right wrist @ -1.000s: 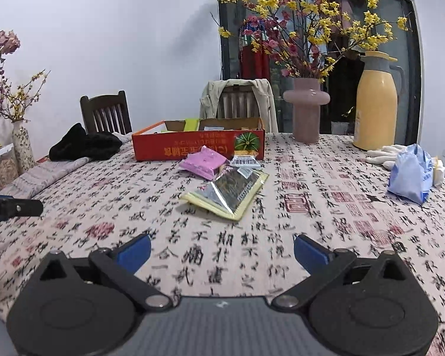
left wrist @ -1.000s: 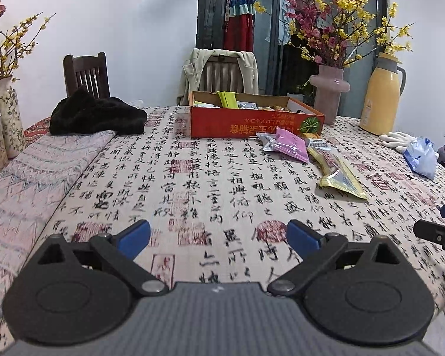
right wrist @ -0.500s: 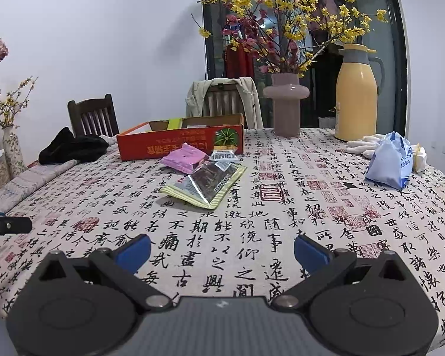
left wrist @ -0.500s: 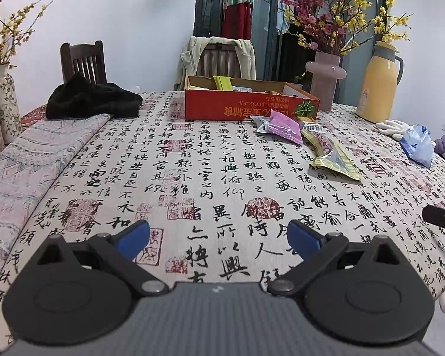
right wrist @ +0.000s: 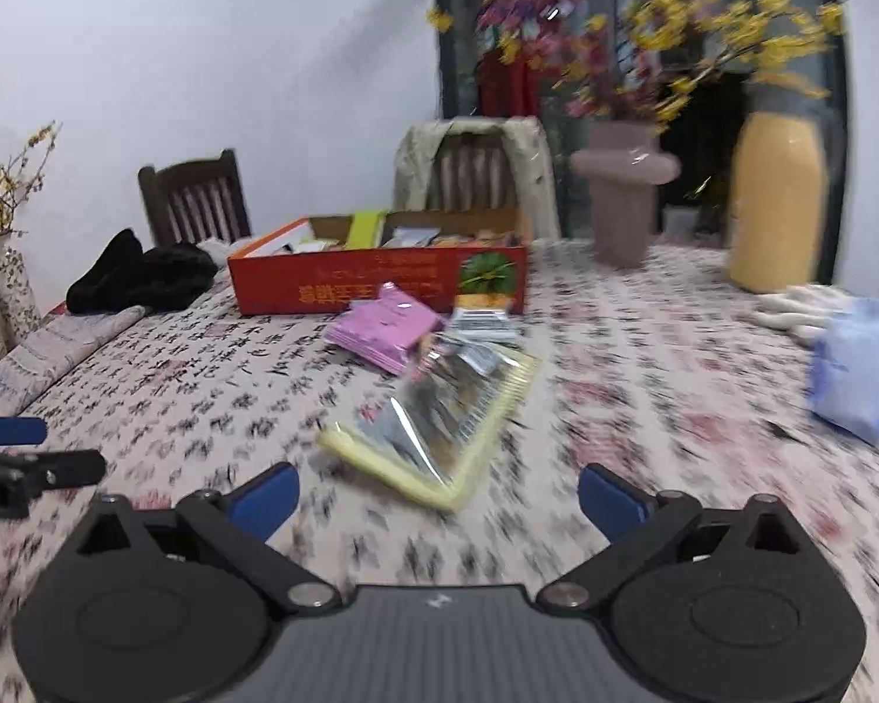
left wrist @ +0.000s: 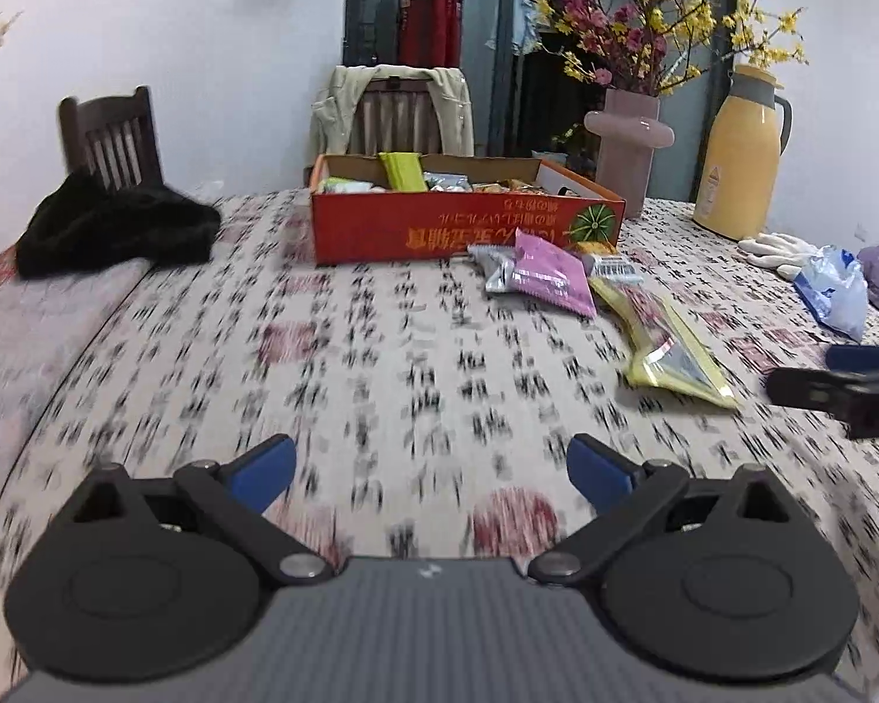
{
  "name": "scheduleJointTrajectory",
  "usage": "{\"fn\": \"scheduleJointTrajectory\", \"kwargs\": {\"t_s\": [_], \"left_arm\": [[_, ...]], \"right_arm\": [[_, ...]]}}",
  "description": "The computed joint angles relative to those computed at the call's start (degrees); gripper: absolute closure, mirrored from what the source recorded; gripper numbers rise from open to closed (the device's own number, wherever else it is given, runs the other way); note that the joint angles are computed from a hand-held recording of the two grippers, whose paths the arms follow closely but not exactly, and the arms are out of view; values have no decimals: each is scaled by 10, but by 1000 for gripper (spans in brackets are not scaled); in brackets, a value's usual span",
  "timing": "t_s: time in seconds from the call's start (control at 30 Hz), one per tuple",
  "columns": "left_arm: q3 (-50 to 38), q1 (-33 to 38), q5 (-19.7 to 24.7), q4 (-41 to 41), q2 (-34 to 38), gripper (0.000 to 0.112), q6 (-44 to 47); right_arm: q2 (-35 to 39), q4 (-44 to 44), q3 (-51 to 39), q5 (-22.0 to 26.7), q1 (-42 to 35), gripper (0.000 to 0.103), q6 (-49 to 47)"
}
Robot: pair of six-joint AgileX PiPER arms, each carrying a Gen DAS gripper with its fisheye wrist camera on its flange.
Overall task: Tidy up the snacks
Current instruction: 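Grasp the golden cracker packet with the right tool while the left tool grasps the pink packet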
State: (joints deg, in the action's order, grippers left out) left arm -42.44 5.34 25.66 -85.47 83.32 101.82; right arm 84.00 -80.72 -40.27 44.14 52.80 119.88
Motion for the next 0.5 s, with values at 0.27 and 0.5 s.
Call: {"fn": "scheduleJointTrajectory", "kwargs": {"t_s": [0.27, 0.5], "left_arm": [[-201, -104, -44, 84, 148, 12, -68], [-400, -201, -64, 288, 301, 20, -291]], "right_arm": [[172, 118, -218, -180, -223, 36, -224], [178, 86, -197, -201, -271, 59, -197]]}}
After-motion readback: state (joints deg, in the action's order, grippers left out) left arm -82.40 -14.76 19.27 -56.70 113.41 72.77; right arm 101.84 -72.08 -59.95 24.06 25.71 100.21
